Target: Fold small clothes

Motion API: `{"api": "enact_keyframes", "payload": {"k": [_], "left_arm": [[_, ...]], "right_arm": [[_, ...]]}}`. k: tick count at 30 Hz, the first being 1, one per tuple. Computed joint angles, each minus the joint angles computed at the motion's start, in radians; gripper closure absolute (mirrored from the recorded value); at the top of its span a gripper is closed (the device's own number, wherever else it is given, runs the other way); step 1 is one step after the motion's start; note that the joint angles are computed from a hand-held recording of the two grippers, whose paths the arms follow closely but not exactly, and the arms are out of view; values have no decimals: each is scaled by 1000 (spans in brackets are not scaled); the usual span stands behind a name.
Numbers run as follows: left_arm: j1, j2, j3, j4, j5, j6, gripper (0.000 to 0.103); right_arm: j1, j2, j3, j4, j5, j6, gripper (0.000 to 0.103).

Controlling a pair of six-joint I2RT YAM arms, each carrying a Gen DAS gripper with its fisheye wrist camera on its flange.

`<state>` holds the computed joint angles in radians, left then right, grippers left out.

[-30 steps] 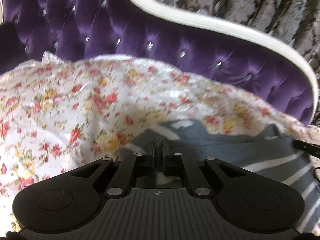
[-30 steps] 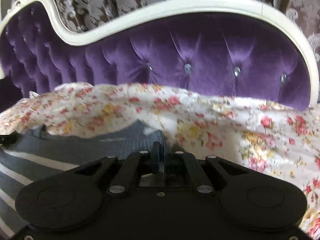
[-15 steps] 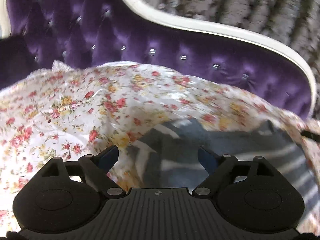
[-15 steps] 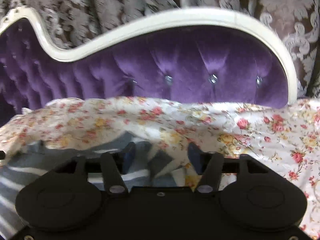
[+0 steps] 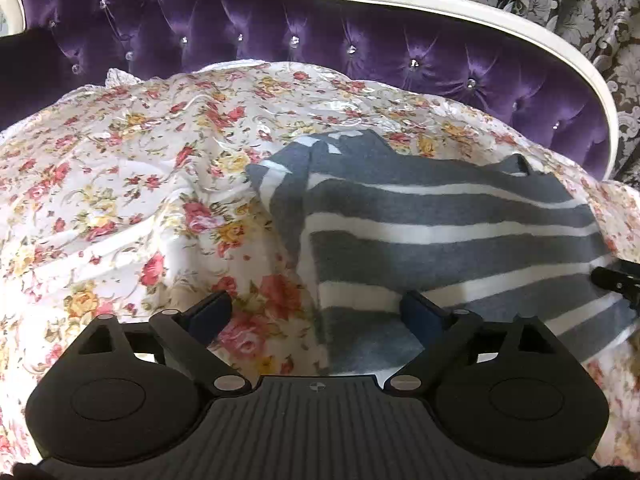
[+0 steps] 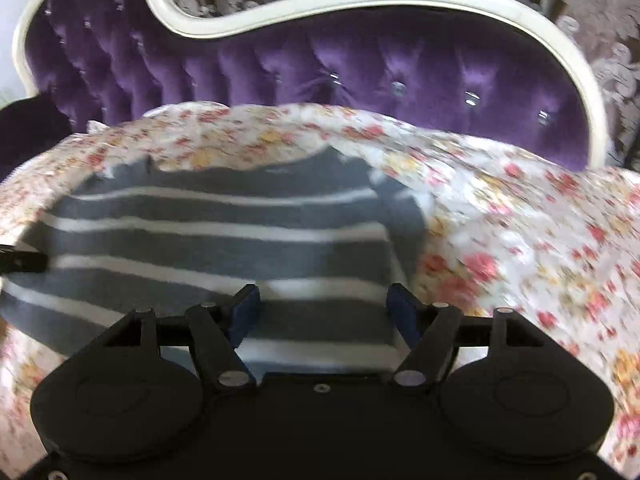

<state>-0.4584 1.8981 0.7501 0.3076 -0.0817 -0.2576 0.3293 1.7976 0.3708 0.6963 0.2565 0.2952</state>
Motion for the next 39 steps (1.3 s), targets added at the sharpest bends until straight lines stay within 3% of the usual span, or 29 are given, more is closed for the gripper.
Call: {"api": "enact_keyframes", "payload": {"k": [5,7,13,17,21,23,30,39], "left_arm": [[-5,-32,-23,-18,4,-17,9],[-12,-44,-30,-35,0,-23,9],[-43,-50,-4,-110,-39,-30,9],[-18,-58,38,-196,25,-23,10],[40,-89,-6,-155,143,-81,10],[49,-94,-19,-140,152,-100,10],[-5,-54,37,-187,33,-60,8],[-37,-24,43,-167,-24,-40,1]], "right_arm": [[-89,15,-77,130,-123,125,24],[-109,26,-92,173,-159,135,18],[-251,134,-117,392,-449,218,6],[-329,223,-89,491,-624,272,0],[-376,270,-38,491,-749,266,0],[-393,291,-15,493,-794,268,0],[-394,273,31,406,-814,258,0],[-358,294,5,484,-740,264,0]]}}
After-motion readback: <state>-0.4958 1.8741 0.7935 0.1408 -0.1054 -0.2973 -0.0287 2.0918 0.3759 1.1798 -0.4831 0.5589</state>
